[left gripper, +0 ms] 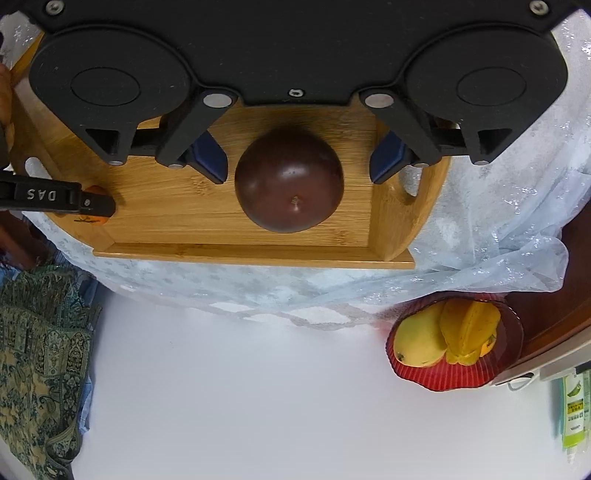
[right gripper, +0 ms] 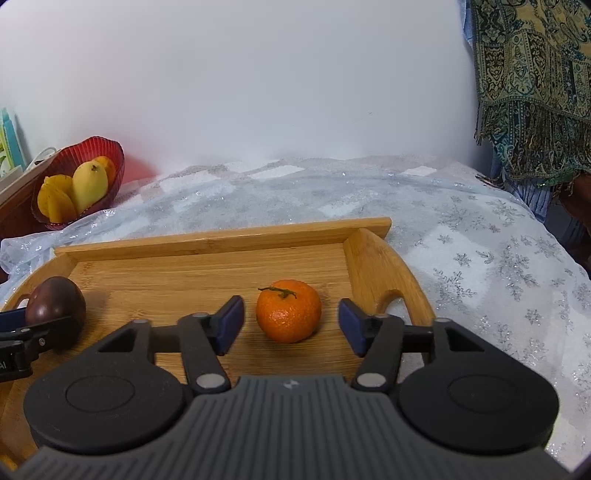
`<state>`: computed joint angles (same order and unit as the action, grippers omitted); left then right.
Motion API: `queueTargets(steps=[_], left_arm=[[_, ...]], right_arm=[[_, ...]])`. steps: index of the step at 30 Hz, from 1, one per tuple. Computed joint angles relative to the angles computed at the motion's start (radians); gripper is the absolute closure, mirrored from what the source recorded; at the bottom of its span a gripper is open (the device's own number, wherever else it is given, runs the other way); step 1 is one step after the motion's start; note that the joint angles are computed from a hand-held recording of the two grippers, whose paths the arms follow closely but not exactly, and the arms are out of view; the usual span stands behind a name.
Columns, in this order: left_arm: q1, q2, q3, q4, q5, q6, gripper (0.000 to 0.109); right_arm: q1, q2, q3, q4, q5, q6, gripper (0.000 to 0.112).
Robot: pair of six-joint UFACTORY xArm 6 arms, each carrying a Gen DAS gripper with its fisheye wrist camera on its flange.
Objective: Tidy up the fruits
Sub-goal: 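Open both tools to release the fruits and withdraw from the tray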
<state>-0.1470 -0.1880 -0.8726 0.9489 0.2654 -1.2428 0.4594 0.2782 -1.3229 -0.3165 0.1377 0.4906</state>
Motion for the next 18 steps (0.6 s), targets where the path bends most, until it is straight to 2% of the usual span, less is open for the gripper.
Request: queueTargets(steps=[6,10,18], left_arm=[[-0.001,-0.030,0.018,0.072,-0.003,-0.059,0.015],[-0.008,-0.057,0.033,0.127,0.001,-0.101,0.012],[-0.009,-0.116,0.076,0.142,-0.008,-0.130,0.010]], right_arm=[[0.006,-0.019,0.023,0.082,-0.013,-0.064,0.028],[0.004,-0.042,0.046,0.038,-0.032,-0.032,0.025],[0.004,-0.098,0.104,-0.067,-0.067,0.054,0.021]])
